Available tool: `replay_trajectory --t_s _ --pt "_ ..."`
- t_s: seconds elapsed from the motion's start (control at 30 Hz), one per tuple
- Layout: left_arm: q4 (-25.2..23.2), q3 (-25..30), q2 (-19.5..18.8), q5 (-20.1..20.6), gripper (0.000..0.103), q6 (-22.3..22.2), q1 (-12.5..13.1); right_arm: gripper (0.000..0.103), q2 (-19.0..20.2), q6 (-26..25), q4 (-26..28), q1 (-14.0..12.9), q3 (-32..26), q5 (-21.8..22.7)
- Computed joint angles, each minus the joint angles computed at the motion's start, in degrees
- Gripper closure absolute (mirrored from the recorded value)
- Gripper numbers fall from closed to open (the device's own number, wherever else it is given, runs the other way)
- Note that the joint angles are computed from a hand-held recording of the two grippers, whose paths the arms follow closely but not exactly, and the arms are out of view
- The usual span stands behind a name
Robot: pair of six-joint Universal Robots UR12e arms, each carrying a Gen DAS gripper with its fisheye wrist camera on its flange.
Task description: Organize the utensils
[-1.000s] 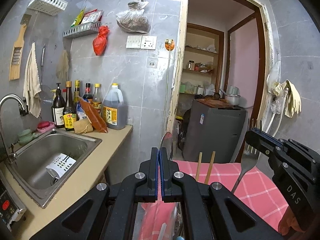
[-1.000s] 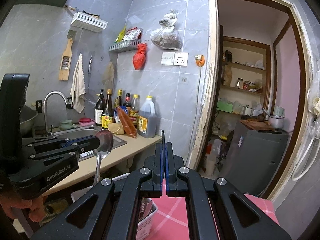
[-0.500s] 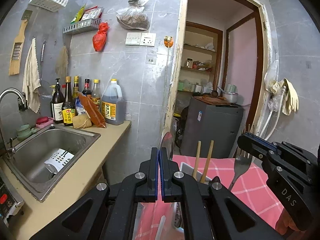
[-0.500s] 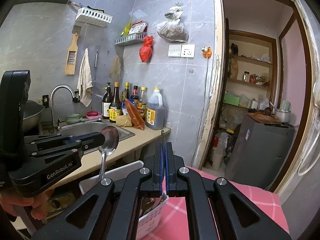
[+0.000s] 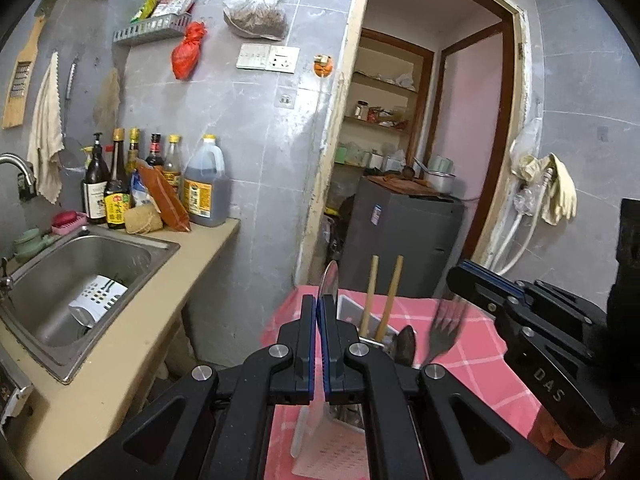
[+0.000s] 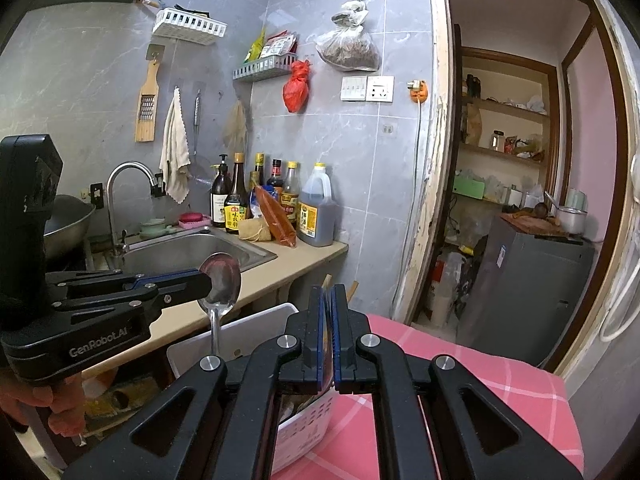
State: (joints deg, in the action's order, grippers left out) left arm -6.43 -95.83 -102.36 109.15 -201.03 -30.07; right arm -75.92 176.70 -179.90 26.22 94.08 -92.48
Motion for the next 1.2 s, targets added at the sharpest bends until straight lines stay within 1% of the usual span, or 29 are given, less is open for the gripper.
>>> replay_trajectory --t_s 0.1,0.17,0.23,0.3,0.37,0.47,0.53,0.57,0.6,0.73,0.77,0.8,0.83,0.87,0.93,1.0,1.03,1.1,1.17,1.2 --pt "-1.4 -0.2 0.4 -1.2 0.1 -0.3 0.1 0.099 -0.1 0.6 1.0 -0.1 0.0 0.0" --pt "-2.0 -0.5 0.9 -2.6 0.099 -1.8 0.4 0.098 -0.2 1.2 1.2 -0.1 0.0 -0.2" --pt "-2.4 -0.7 1.2 -3.3 0.099 -2.5 0.6 0.093 -0.3 1.8 0.8 -0.1 0.2 -0.8" --pt "-2.6 -0.8 1.3 -4.0 0.098 -2.8 0.6 0.079 -0.5 2.5 0.4 -0.1 0.5 -1.3" --pt "-2.6 -0.9 1.4 -4.4 0.097 -2.9 0.6 0.076 -0.8 3.2 -0.4 -0.2 0.8 -1.8" --pt "-2.8 -1.0 1.5 -4.9 0.095 -3.1 0.5 0.076 -1.1 3.7 -0.6 0.0 1.1 -3.3" --pt "-3.0 -0.9 1.5 -5.0 0.087 -3.3 0.4 0.074 -1.4 4.3 -0.6 0.0 1.3 -4.1" --pt "-2.9 -1.0 1.6 -4.9 0.085 -3.4 0.4 0.071 -1.6 4.7 -0.7 0.0 1.5 -4.7" --pt "-2.7 -1.0 1.6 -4.8 0.081 -3.6 0.3 0.067 -1.8 5.1 -0.9 0.0 1.7 -5.1" --pt "-2.4 -1.2 1.9 -4.3 0.068 -4.4 -0.1 0.058 -2.7 6.7 -1.6 0.0 2.8 -7.1" --pt "-2.4 -1.3 2.0 -4.0 0.066 -4.7 -0.3 0.052 -3.0 7.0 -1.6 0.0 3.1 -7.6" --pt "-2.2 -1.3 2.1 -3.7 0.061 -4.9 -0.5 0.045 -3.2 7.4 -1.7 0.0 3.3 -8.1" --pt "-2.0 -1.4 2.2 -3.4 0.055 -5.0 -0.7 0.043 -3.6 8.0 -1.9 0.0 3.7 -8.9" --pt "-1.6 -1.5 2.3 -2.9 0.052 -4.9 -0.9 0.039 -3.9 8.4 -2.3 0.0 4.0 -9.5" --pt "-1.2 -1.5 2.4 -2.0 0.04 -4.8 -1.3 0.035 -4.5 9.1 -2.7 0.0 4.7 -10.8" --pt "-1.2 -1.5 2.5 -1.1 0.032 -4.8 -1.7 0.029 -5.1 9.8 -2.7 -0.1 5.3 -12.0" --pt "-1.2 -1.4 2.6 -0.6 0.028 -4.8 -2.0 0.028 -5.5 10.5 -2.9 -0.1 5.8 -12.7" --pt "-1.6 -1.3 2.7 0.6 0.021 -4.6 -2.5 0.02 -6.3 11.5 -3.3 -0.2 6.6 -13.8" --pt "-1.9 -1.1 2.8 2.2 0.016 -4.3 -3.1 0.016 -7.0 12.4 -3.4 -0.2 7.3 -14.9" --pt "-2.0 -1.1 2.9 2.7 0.011 -4.2 -3.3 0.014 -7.5 13.1 -3.4 -0.3 7.9 -15.5"
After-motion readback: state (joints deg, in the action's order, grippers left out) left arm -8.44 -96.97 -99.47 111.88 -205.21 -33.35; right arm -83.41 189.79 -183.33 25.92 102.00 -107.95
